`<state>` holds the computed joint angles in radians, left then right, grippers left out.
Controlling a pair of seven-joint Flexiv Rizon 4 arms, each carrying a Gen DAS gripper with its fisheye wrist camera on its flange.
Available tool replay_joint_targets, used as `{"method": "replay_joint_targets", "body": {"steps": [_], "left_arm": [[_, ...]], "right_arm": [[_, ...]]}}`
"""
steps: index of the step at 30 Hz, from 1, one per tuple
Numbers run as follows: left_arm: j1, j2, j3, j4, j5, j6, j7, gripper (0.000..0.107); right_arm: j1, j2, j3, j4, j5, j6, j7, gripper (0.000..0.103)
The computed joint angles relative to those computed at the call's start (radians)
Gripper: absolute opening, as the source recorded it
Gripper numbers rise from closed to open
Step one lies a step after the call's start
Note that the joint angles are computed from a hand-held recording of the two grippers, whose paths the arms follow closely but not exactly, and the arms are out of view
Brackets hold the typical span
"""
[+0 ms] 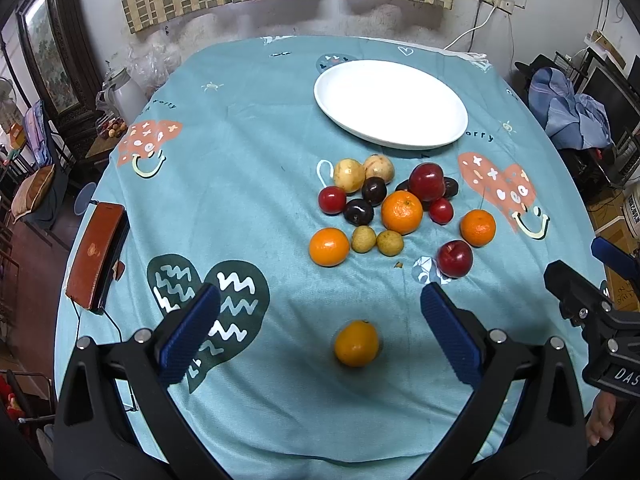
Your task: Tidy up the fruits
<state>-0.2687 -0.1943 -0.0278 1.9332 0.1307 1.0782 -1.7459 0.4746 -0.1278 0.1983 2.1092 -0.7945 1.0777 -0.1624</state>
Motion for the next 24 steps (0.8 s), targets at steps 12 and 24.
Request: {"method": "replay_joint_targets", "body": {"steps": [12,24], "left_arm": [[0.030,-0.018,-0.019,0.023,-0.090,0.022,0.071,0.101],[0.067,-0.070,-0.032,0.182,-0.148,0.153,0.357,0.101]], "right_arm": [[0.000,-0.029,-0.001,-0.006,0.051,0.080,-0.031,0.102],[-0.019,-0.027,-0.019,0.068,0.269,0.338,-0.107,0.102]]}}
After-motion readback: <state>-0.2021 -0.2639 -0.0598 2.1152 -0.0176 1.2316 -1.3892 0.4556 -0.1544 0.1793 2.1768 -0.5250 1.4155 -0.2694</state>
